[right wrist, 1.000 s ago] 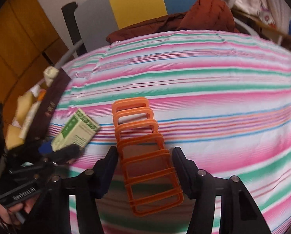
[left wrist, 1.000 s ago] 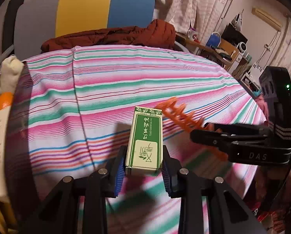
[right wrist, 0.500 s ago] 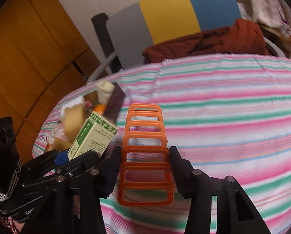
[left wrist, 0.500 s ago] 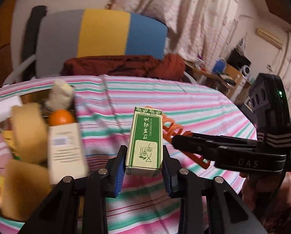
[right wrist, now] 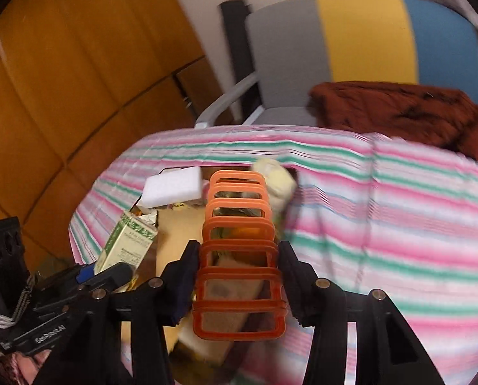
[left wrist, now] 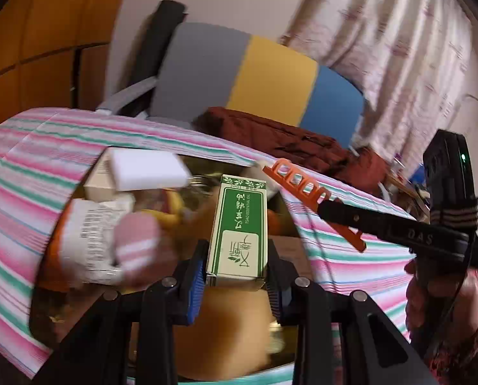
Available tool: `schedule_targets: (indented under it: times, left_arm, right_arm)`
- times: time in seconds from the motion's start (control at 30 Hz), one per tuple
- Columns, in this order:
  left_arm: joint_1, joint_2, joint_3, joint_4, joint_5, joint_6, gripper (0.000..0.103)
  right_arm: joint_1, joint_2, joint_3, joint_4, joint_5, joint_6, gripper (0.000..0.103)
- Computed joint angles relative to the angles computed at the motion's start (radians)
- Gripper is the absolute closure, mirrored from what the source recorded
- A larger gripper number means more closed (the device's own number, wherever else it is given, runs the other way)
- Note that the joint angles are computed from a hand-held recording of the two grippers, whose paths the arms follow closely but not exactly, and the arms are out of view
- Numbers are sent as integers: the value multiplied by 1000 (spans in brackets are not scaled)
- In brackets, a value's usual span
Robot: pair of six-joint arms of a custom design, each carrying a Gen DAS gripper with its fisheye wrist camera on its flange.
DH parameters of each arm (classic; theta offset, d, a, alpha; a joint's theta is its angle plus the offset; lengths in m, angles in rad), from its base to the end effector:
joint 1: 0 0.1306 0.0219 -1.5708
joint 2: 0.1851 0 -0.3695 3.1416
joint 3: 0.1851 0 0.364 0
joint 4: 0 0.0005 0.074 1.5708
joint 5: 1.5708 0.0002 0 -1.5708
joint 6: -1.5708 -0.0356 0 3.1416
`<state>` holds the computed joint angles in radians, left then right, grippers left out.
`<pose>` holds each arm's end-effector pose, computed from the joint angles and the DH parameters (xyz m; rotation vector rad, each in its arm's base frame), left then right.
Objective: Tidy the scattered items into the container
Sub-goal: 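Carry the green box and orange rack over the gold tray with both tools, then release the green box with the left tool while the right tool releases the rack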
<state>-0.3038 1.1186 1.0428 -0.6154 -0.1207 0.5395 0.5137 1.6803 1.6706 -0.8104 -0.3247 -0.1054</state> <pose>0.3556 -0.1075 0.3896 -0.3316 2.2508 -0.3126 0.4881 0.2878 0.4017 -0.6485 2.3561 0.6732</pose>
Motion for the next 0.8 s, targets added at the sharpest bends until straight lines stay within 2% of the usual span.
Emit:
schedule_targets:
  times: [0.17,0.23,0.27,0.3,0.33,0.47,0.53,0.6,0.7,0.8]
  left_arm:
    - [56,23,4,-15,34,-8,70]
    - [59,51,25,-45,26,-22,68]
    - [61,73,41,-69,29,-25,65]
    - [62,82,47,-82,34,-25,57]
    - [63,82,44,-77,41,-24,52]
    - [59,39,1,-19,44,-8,47]
    - [61,18,-18,4,35,3,47]
    - [67,-7,-41,28,21,20,47]
    - [76,-32,-61,45,-9,56,47]
    - [80,-22,-52,17,-31,55,47]
  right_arm:
    - [33,148,215,-111,20,107,53]
    - [44,212,307,-152,32,141,52]
    - [52,236,340,-159,66,150,46]
    - [58,253,362,-161,102,151,35]
    - [60,261,372,-159,115,144,31]
    - [38,221,295,-91,41,49,29]
    - [32,183,229,-48,33,15,36]
    - [30,157,184,-23,38,-2,58]
    - [41,159,184,-21,92,20,72]
    - [55,212,266,-73,145,32,74]
